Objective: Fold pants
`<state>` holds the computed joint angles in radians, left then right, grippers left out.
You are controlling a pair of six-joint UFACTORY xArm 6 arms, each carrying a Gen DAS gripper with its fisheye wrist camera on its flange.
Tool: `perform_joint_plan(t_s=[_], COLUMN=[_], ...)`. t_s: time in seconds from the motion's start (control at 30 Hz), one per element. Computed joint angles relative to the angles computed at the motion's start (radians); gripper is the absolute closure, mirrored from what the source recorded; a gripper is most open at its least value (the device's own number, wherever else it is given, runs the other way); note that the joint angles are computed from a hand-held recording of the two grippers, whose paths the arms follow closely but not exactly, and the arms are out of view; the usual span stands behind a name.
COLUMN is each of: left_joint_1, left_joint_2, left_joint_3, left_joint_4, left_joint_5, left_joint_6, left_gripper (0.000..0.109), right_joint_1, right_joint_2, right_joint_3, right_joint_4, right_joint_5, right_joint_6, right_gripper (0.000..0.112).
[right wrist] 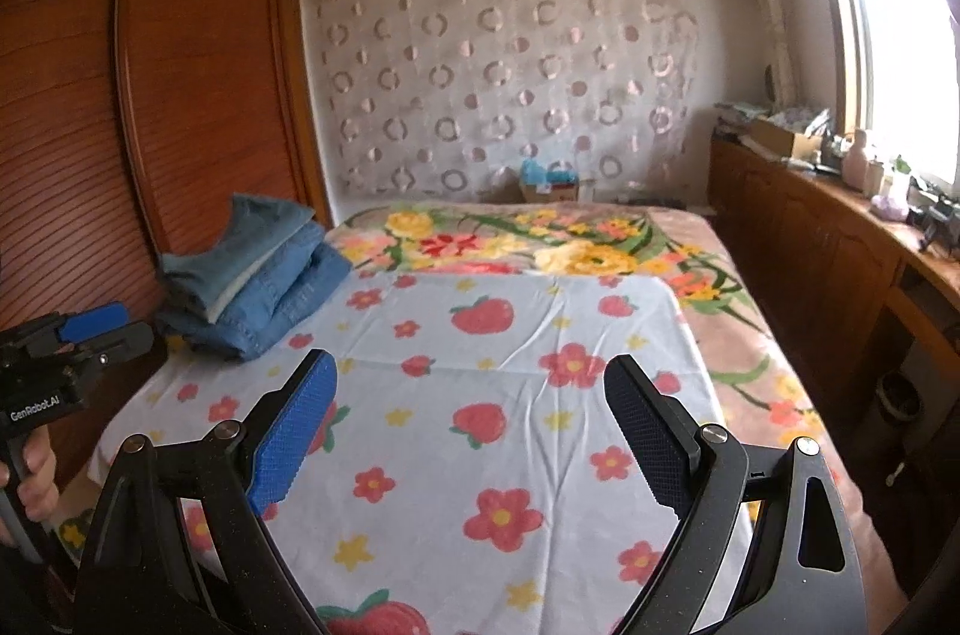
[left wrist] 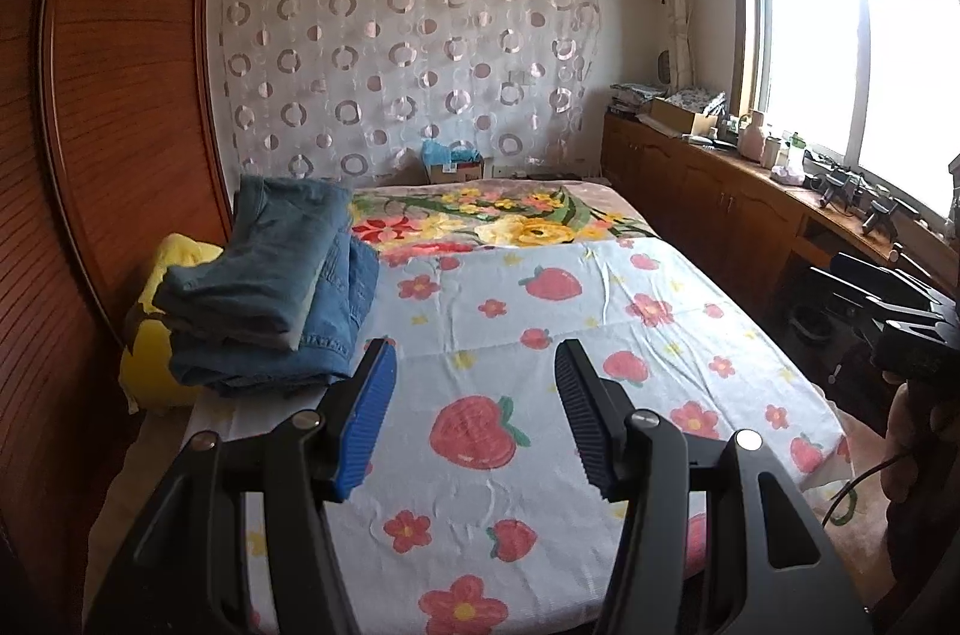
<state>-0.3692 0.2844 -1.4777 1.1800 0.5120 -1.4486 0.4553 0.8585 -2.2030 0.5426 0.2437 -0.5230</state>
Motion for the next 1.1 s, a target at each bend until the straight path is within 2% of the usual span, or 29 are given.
perform_joint_plan(t_s=[0.4, 0.5, 0.8, 1.1], left_joint_1=[-0.024, -0.026, -0.023, -0.027], left_joint_2=[-0.056, -0.071, -0.084, -0.081], left_joint_3=[-0.009, -0.001, 0.014, 0.015], left_joint_4=[0.031, 0.045, 0.053, 0.048], left_joint_5=[0.058, 0.066, 0.069, 0.073], left_joint_6=[-0.003, -0.018, -0.033, -0.032], left_gripper=[0.054, 0.054, 0.053, 0.053], right_joint_1=[0.021, 0.026, 0.029, 0.033], right_joint_2=[-0.124, -0.137, -0.140, -0.134], right_joint_3=[0.161, 0.170, 0.178, 0.182], right_joint_4=[0.027, 0.073, 0.036, 0.069], right_joint_5=[-0.133, -0.143, -0.153, -0.157], right_joint_6=[-0.043, -0.087, -0.054, -0.079], right_gripper=[0.020, 0.020, 0.020, 0.020])
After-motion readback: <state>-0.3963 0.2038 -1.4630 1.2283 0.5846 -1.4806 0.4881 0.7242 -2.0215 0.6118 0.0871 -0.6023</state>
